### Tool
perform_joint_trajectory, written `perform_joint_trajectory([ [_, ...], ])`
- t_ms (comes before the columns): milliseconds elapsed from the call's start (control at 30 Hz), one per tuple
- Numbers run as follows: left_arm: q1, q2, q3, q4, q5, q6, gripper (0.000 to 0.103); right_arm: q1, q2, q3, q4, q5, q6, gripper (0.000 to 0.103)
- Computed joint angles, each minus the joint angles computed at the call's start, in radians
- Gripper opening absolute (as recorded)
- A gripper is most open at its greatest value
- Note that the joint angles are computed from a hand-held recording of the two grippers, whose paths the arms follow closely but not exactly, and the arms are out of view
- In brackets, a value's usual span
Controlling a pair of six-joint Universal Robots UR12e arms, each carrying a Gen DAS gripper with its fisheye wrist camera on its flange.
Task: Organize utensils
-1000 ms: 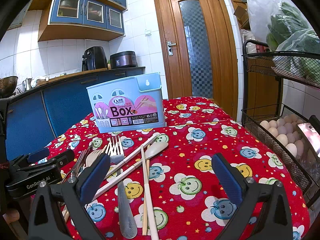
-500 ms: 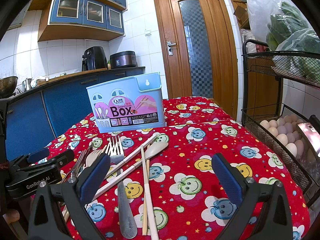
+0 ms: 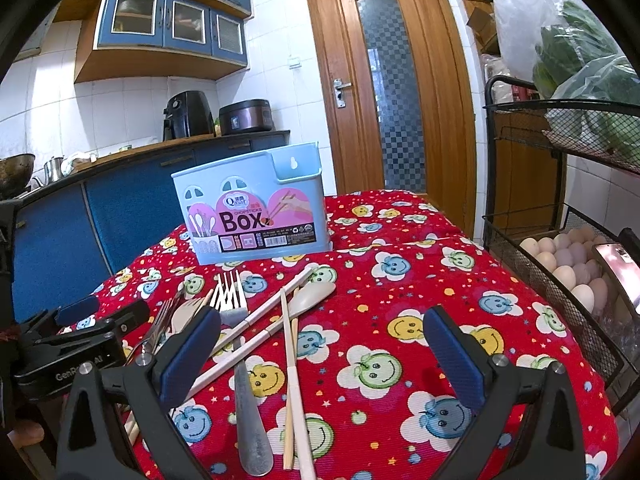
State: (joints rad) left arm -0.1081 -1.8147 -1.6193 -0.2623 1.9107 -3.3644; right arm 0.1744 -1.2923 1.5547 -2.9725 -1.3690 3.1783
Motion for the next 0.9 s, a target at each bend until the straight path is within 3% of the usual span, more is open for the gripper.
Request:
perform_joint_trajectory([
  [200,-0.01,-0.009,0.03,-0.05,0.02,0.036,0.086,0.001,0.001,-0.042,0.126,-0.009,-0.02,0.103],
  [433,0.001,-0.009,0.068,-0.134,-0.032,0.04,0.086,-0.015,0.006,-0.106,0.287,0.025,-0.027,0.103],
  [533,0.01,-0.007,0.077,-0.173,-0.056,0.018,0.086,-0.016,0.013,-0.133,0.356,0.031,-0.069,0.09],
  [633,0.01,-0.008,0.082,-0.201,-0.034,-0.004,0.086,-0.014,0.02,-0.156,0.421,0.05,-0.119,0.08],
  [733,0.013,-0.005,0.081,-0.222,-0.03,-0.01,0.086,-0.006,0.031,-0.187,0.505,0.059,-0.178,0.061],
  [900,0.008,-0.01,0.087,-0.255,0.038,-0.022,0.086,0.007,0.055,-0.234,0.609,0.058,-0.259,0.037],
])
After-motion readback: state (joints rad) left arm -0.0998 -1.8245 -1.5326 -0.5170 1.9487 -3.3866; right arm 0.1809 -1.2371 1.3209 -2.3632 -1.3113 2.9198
